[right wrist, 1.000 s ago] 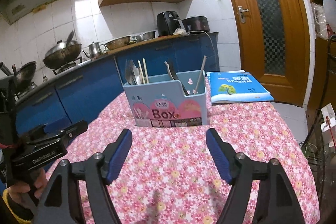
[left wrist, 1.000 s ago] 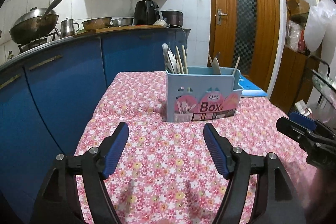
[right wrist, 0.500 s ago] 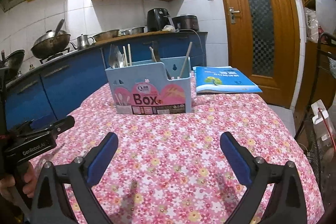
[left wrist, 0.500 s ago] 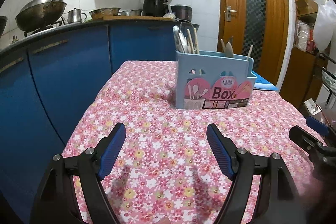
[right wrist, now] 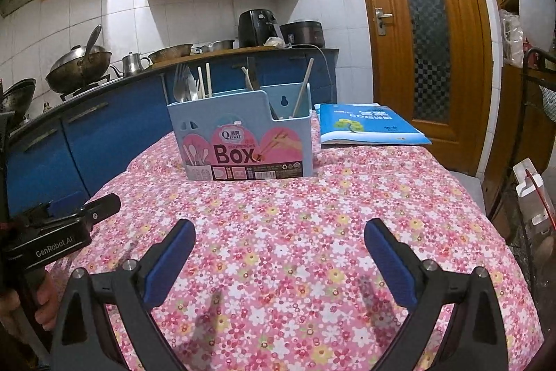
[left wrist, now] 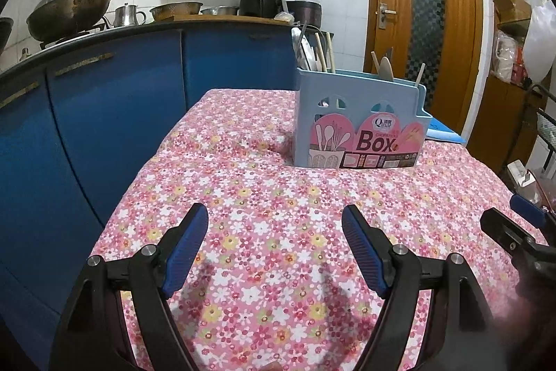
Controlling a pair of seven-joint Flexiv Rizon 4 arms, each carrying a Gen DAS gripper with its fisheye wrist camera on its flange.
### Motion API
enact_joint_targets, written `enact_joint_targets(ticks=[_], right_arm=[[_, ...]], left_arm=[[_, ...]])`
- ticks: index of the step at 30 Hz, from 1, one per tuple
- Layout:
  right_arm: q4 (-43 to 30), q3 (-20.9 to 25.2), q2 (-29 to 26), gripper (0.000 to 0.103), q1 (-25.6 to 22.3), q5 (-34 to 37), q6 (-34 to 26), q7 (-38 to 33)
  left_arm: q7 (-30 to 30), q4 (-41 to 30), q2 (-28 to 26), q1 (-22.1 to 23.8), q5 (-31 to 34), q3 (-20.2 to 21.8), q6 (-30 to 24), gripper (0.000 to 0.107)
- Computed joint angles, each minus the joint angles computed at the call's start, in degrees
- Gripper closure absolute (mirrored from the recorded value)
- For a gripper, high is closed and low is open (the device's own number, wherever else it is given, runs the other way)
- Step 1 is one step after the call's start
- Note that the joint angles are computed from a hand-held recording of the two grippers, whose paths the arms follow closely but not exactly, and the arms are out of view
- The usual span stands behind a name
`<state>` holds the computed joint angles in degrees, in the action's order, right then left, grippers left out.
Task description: Organize utensils
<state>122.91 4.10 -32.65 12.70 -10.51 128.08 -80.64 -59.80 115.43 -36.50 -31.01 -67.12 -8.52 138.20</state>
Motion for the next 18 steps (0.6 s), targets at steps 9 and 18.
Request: enact_joint_targets(ticks=[9,18], right_arm=[[-0.01,0.15,0.15,0.003,-0.14,-0.13,-0.15,0.06],[-0.04,0.13,0.12,0.003,-0.15,-0.17,-0.16,0.12]], left_arm=[[0.31,-0.10,-0.09,-0.05,-0.33,-0.15,0.50,0.026],[0.58,-0.17,-0.17,0.00,-0.15,-0.17,0.58,0.026]])
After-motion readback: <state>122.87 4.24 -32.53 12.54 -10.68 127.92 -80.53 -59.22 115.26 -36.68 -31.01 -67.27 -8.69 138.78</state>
